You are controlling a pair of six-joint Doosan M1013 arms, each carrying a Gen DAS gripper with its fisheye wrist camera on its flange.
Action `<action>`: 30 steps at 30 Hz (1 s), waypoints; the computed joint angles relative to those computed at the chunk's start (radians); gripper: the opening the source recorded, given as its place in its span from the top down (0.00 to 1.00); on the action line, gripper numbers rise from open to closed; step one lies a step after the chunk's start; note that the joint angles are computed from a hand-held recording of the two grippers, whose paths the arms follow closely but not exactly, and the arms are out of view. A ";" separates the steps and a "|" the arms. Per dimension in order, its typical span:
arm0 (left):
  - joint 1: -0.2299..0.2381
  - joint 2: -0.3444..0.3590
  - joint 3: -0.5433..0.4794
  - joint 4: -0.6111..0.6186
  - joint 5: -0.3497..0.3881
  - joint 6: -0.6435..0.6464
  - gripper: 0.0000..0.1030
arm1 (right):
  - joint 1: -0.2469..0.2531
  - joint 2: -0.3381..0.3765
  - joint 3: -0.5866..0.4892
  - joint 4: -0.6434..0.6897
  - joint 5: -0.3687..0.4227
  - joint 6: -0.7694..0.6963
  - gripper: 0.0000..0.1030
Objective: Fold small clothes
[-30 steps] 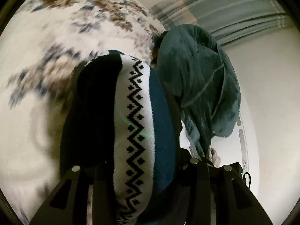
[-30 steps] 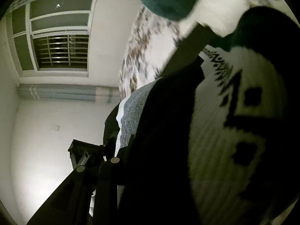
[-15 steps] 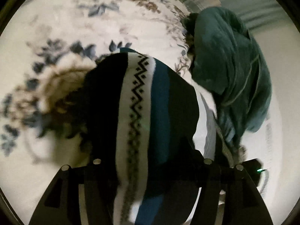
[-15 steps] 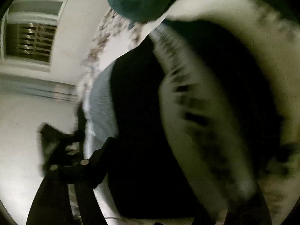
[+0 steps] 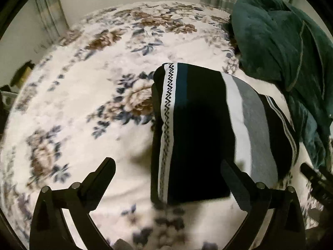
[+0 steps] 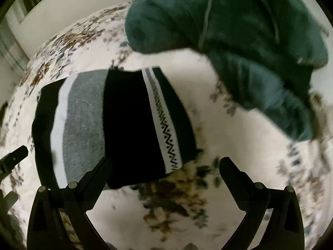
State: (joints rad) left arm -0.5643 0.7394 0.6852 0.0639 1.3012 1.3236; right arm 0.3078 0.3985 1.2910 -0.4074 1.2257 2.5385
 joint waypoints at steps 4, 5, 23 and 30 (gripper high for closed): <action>-0.022 -0.066 0.031 0.035 0.005 -0.022 0.00 | 0.058 -0.050 -0.045 -0.062 0.133 -0.017 0.00; -0.026 -0.087 0.041 0.034 0.003 -0.029 0.00 | 0.066 -0.056 -0.055 -0.069 0.148 -0.020 0.00; -0.141 -0.379 0.078 0.128 0.071 -0.082 0.00 | 0.379 -0.213 -0.354 -0.364 0.527 -0.067 0.00; -0.188 -0.455 0.087 0.205 0.065 -0.131 0.00 | 0.497 -0.204 -0.502 -0.492 0.610 -0.122 0.00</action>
